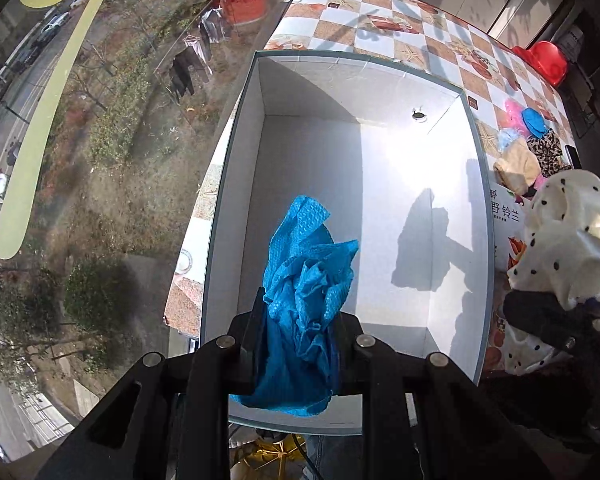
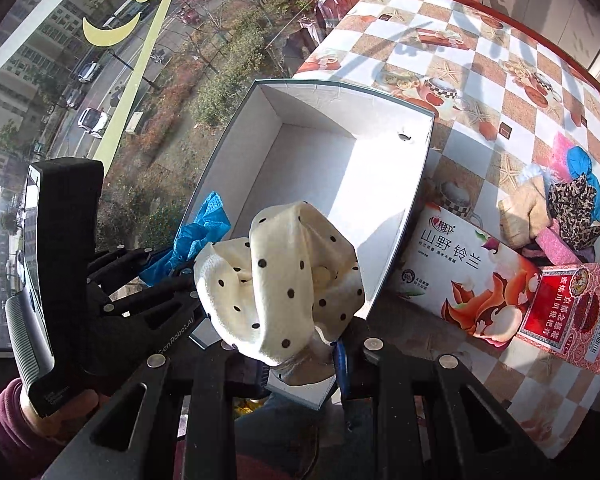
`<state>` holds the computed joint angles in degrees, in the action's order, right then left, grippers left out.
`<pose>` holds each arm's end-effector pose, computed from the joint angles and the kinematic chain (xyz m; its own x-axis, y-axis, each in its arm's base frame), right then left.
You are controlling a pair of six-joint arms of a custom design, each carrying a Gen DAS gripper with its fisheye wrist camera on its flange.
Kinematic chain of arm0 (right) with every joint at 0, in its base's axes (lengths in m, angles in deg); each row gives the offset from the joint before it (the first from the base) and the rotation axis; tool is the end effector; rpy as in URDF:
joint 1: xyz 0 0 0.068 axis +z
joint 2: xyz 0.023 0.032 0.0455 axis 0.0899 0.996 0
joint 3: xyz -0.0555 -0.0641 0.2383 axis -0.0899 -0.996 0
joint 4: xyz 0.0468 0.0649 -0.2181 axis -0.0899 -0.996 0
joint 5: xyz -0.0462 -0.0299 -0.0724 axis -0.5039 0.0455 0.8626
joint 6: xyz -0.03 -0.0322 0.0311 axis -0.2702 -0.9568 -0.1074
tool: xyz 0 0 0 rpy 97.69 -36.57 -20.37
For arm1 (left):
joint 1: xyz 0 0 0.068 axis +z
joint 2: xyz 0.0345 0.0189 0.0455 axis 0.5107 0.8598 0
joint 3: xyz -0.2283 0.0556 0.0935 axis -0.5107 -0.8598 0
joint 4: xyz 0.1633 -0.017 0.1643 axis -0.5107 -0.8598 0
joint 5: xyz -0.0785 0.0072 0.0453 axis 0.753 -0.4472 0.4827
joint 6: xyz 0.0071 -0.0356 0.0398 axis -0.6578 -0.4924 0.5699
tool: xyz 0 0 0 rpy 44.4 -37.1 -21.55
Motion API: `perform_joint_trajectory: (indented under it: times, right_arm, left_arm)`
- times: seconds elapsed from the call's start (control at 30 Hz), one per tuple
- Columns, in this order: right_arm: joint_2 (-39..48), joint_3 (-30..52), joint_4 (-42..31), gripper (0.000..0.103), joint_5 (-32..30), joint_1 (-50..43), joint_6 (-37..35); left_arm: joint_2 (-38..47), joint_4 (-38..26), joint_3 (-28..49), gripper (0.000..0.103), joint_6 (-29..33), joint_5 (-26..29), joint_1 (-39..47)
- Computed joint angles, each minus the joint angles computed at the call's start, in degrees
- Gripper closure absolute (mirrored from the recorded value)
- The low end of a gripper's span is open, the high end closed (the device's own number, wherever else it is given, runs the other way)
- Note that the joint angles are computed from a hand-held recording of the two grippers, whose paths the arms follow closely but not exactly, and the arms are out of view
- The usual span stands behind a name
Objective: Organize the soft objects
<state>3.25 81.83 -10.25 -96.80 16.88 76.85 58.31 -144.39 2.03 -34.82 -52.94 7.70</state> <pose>0.2153 0.0566 0.2446 -0.9365 -0.2977 -0.1854 -0.3428 0.8887 0.3045 0.2002 -0.0827 0.2126 -0.9878 -0.0140 -0.1551 -0.0140 0.9999 -0.0011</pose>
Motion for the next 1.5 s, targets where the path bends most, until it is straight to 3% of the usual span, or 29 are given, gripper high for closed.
perform_joint_trajectory:
  times: [0.37,0.47,0.5,0.57,0.6,0.77,0.9,1.07,1.37,1.43,1.5]
  right_arm:
    - [4.3,-0.7,2.5,0.077,0.3,2.5,2.1]
    - [4.9,-0.8,2.9,0.077,-0.4,2.5,1.8]
    - [5.1,-0.8,3.0,0.076,-0.8,2.6,1.7]
    - [4.9,-1.1,3.6,0.059,-0.2,2.6,1.8]
    - [4.5,-1.3,3.8,0.056,0.0,2.4,1.8]
    - [0.9,-2.2,4.8,0.015,2.0,-1.0,2.5]
    - [-4.5,-1.4,2.9,0.014,0.4,-8.2,0.0]
    - [-6.3,3.0,-2.6,0.014,0.0,-22.7,-6.8]
    - [3.0,14.3,-9.9,0.014,-2.4,-54.3,-22.7]
    - [5.4,16.2,-10.5,0.0,-2.9,-59.5,-25.4]
    - [7.1,18.0,-11.1,0.0,-3.4,-63.2,-28.6]
  left_arm:
    - [0.5,0.9,-2.0,0.075,2.3,1.5,1.3]
    - [-0.3,1.6,-2.3,0.065,2.3,1.0,1.1]
    - [-0.4,1.6,-2.3,0.055,2.2,0.6,1.0]
    - [-0.9,2.0,-2.5,0.036,2.2,-0.7,1.2]
    - [-1.5,2.8,-2.9,0.024,2.0,-1.0,1.6]
    - [-3.3,5.2,-3.3,0.01,2.4,1.5,5.0]
    - [-2.6,6.5,0.7,0.0,2.1,1.1,2.2]
    - [4.2,6.4,12.0,0.0,0.5,3.0,-4.1]
    - [27.1,-9.9,46.4,0.0,-6.3,1.6,-18.5]
    - [29.7,-11.3,50.9,0.0,-7.3,0.7,-21.9]
    - [32.0,-13.1,55.2,0.0,-8.1,-0.3,-25.3]
